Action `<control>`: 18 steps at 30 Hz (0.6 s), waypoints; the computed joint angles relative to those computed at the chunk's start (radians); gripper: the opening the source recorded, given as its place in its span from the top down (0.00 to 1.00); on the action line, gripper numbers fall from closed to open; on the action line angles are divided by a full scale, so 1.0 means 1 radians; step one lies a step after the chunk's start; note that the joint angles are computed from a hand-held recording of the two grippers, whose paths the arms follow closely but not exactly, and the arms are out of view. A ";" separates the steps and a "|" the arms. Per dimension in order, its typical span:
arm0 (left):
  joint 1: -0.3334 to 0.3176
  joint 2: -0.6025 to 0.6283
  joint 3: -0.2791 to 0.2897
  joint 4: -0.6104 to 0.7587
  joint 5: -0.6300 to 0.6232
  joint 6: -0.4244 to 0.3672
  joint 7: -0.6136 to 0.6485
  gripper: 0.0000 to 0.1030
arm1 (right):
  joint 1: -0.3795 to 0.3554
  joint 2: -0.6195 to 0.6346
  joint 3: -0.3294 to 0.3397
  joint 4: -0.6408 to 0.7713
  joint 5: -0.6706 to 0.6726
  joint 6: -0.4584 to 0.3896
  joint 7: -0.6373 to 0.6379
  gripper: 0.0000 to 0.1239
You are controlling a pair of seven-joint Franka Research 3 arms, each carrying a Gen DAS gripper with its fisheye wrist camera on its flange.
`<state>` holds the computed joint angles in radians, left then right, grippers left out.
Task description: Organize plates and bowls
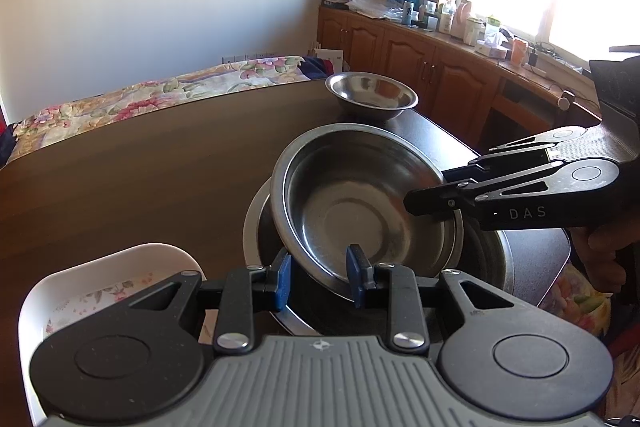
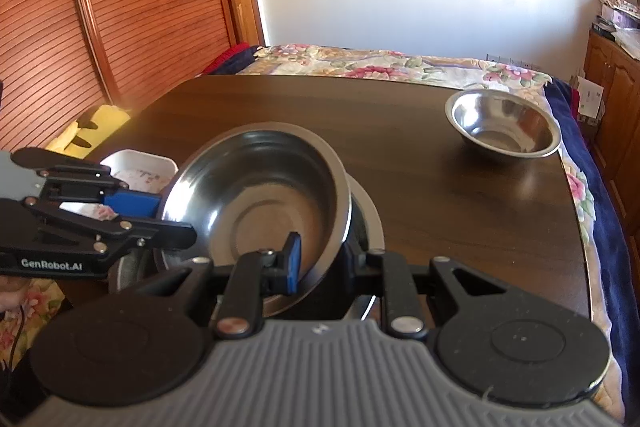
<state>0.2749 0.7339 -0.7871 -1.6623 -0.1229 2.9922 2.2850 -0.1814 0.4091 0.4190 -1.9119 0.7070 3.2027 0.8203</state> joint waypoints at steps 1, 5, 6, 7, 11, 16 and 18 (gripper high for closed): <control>0.001 -0.001 0.000 -0.004 0.000 0.005 0.000 0.70 | -0.008 0.002 0.009 0.000 0.002 0.004 -0.005 0.81; 0.011 -0.002 -0.008 -0.019 0.009 0.022 -0.002 0.70 | -0.011 0.005 0.014 0.001 -0.003 0.009 -0.002 0.81; 0.012 0.000 -0.010 -0.021 0.013 0.025 -0.004 0.70 | -0.009 0.005 0.014 -0.001 -0.006 0.010 0.001 0.81; 0.020 0.000 -0.017 -0.028 0.016 0.030 -0.004 0.70 | -0.009 0.005 0.013 -0.001 -0.010 0.010 0.003 0.81; 0.036 0.003 -0.030 -0.035 0.035 0.037 -0.014 0.70 | 0.002 0.003 0.001 -0.005 -0.031 0.017 0.015 0.82; 0.048 0.009 -0.041 -0.037 0.057 0.037 -0.025 0.70 | -0.008 0.005 0.009 -0.014 -0.069 0.035 0.039 0.85; 0.056 0.013 -0.049 -0.036 0.062 0.036 -0.027 0.70 | -0.012 0.005 0.011 -0.017 -0.085 0.039 0.052 0.85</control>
<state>0.3307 0.7474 -0.8358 -1.6983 -0.0614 3.0282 2.2584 -0.1931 0.4145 0.4298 -1.9290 0.6218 3.2417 0.8723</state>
